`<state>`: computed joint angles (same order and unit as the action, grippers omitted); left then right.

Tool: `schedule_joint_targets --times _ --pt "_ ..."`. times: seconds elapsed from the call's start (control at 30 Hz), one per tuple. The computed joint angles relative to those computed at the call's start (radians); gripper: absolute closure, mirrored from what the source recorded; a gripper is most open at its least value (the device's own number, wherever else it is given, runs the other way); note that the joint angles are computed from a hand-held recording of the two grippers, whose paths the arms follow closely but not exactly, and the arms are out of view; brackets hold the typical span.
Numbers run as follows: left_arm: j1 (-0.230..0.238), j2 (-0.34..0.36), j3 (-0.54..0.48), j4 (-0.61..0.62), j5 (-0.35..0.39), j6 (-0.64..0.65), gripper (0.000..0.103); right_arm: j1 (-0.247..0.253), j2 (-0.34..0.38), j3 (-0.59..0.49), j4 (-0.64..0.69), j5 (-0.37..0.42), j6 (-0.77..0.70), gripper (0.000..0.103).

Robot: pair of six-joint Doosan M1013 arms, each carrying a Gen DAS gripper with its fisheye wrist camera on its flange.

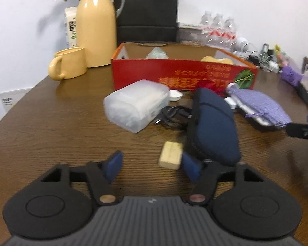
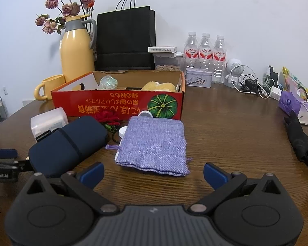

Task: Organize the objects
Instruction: 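Grasp the small yellow block with the left gripper while the right grasps the purple pouch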

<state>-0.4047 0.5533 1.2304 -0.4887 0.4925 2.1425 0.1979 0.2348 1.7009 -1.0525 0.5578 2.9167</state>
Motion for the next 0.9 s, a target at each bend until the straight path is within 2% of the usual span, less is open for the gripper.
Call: schedule_joint_targets --times 0.03,0.1,0.37,0.53,0.7,0.8,0.9 --pt "0.004 0.001 -0.001 -0.052 0.009 0.049 0.058 0.0 0.001 -0.001 0.004 -0.001 -0.004 0.0" --pt "0.013 0.004 -0.001 -0.149 0.033 0.135 0.081 -0.001 0.004 -0.003 0.012 -0.003 -0.011 0.0" --pt "0.016 -0.009 0.02 -0.173 -0.022 0.124 0.082 -0.004 0.007 -0.004 0.023 -0.01 -0.021 0.0" --pt "0.015 -0.024 0.036 -0.154 -0.095 0.09 0.082 -0.011 0.009 -0.009 0.02 -0.014 -0.02 0.0" --pt "0.018 -0.039 0.048 -0.214 -0.15 0.134 0.082 -0.021 0.022 -0.032 0.013 -0.023 -0.03 0.0" --pt "0.018 -0.045 0.053 -0.237 -0.171 0.157 0.082 -0.034 0.043 -0.066 0.059 -0.023 -0.081 0.0" --pt "0.018 -0.047 0.055 -0.243 -0.18 0.165 0.082 -0.048 0.073 -0.109 0.159 -0.003 -0.185 0.0"
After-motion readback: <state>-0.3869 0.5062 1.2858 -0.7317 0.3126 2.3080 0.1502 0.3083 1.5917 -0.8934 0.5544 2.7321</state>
